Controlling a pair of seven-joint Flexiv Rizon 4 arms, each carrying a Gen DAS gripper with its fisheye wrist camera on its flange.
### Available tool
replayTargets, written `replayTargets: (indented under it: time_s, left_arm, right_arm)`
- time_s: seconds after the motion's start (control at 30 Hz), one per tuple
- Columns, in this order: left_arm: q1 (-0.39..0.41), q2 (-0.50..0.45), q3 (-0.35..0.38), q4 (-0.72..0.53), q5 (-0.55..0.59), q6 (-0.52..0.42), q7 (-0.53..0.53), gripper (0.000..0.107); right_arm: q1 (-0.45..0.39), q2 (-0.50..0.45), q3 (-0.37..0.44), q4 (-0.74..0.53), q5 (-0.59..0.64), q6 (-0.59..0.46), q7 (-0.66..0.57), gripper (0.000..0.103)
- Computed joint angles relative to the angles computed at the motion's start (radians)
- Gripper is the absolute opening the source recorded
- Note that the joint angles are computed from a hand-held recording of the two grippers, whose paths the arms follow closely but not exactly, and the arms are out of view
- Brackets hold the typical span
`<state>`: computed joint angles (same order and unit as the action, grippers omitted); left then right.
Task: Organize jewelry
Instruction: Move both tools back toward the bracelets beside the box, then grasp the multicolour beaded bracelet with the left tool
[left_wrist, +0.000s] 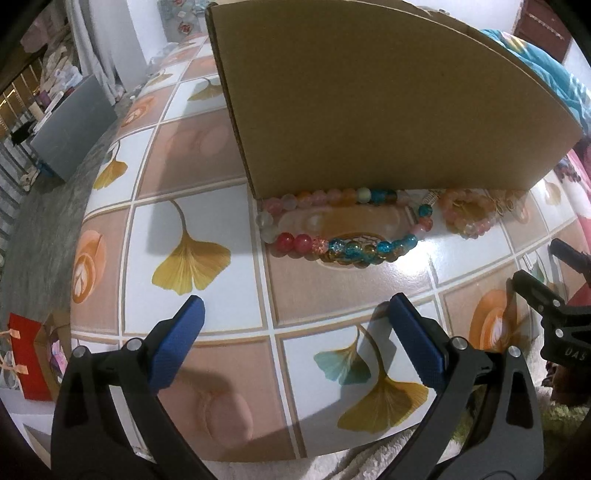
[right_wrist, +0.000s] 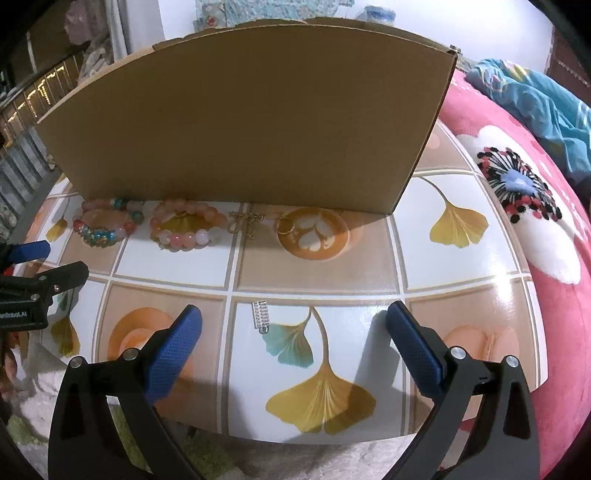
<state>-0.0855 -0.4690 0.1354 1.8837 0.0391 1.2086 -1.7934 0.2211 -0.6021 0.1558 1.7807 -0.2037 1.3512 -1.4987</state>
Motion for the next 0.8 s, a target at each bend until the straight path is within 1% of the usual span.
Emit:
replayTargets:
  time_s: [0.1,0.17,0.27,0.3,0.4,0.47,0.5,0.53,0.57,0.6,0.63,0.67,0.7,0.73,0.8]
  left_arm:
    - [0.011,0.000,-0.011,0.013,-0.003,0.031,0.023,0.096]
    - [0.016,0.001,-0.014,0.023,-0.007,0.052,0.037,0.096]
    - [0.021,0.010,-0.017,0.050,-0.018,0.088,0.054,0.096]
    - [0.036,0.018,-0.031,0.073,-0.033,0.121,0.067,0.096]
    - [0.116,0.045,-0.115,0.162,-0.134,0.250,0.130,0.096]
    - [0.167,0.057,-0.171,0.209,-0.197,0.333,0.170,0.091]
    - [0.189,0.059,-0.195,0.224,-0.223,0.370,0.185,0.083]
    - [0.200,0.061,-0.207,0.231,-0.242,0.391,0.196,0.076]
    - [0.233,0.061,-0.238,0.234,-0.235,0.403,0.193,0.073]
    - [0.258,0.057,-0.277,0.244,-0.294,0.424,0.249,0.070]
    - [0.264,0.049,-0.284,0.233,-0.290,0.422,0.250,0.065]
    - [0.242,0.041,-0.259,0.218,-0.287,0.411,0.249,0.063]
    - [0.209,0.029,-0.221,0.197,-0.289,0.394,0.255,0.059]
    - [0.193,0.019,-0.203,0.182,-0.287,0.387,0.261,0.055]
    - [0.161,-0.005,-0.170,0.145,-0.283,0.363,0.271,0.052]
  right_arm:
    - [-0.030,0.000,0.030,0.010,0.012,0.021,-0.040,0.097]
    - [-0.069,0.000,0.076,0.008,0.035,0.022,-0.091,0.097]
    - [-0.179,-0.008,0.206,-0.016,0.131,0.010,-0.197,0.097]
    - [-0.198,-0.008,0.230,-0.022,0.160,0.006,-0.220,0.097]
    - [-0.237,-0.001,0.284,-0.053,0.238,-0.034,-0.275,0.097]
    - [-0.255,-0.001,0.328,-0.078,0.277,-0.072,-0.337,0.096]
    - [-0.265,0.001,0.351,-0.087,0.296,-0.086,-0.377,0.096]
    - [-0.284,-0.001,0.386,-0.099,0.316,-0.103,-0.434,0.096]
    - [-0.289,0.001,0.402,-0.105,0.333,-0.112,-0.469,0.095]
    - [-0.293,0.002,0.420,-0.111,0.349,-0.122,-0.505,0.090]
    - [-0.293,0.005,0.430,-0.115,0.365,-0.129,-0.533,0.087]
    - [-0.293,0.011,0.442,-0.115,0.381,-0.140,-0.560,0.085]
    - [-0.287,0.016,0.443,-0.120,0.394,-0.154,-0.573,0.080]
    - [-0.279,0.022,0.441,-0.120,0.407,-0.163,-0.585,0.076]
    - [-0.269,0.032,0.434,-0.118,0.434,-0.182,-0.610,0.072]
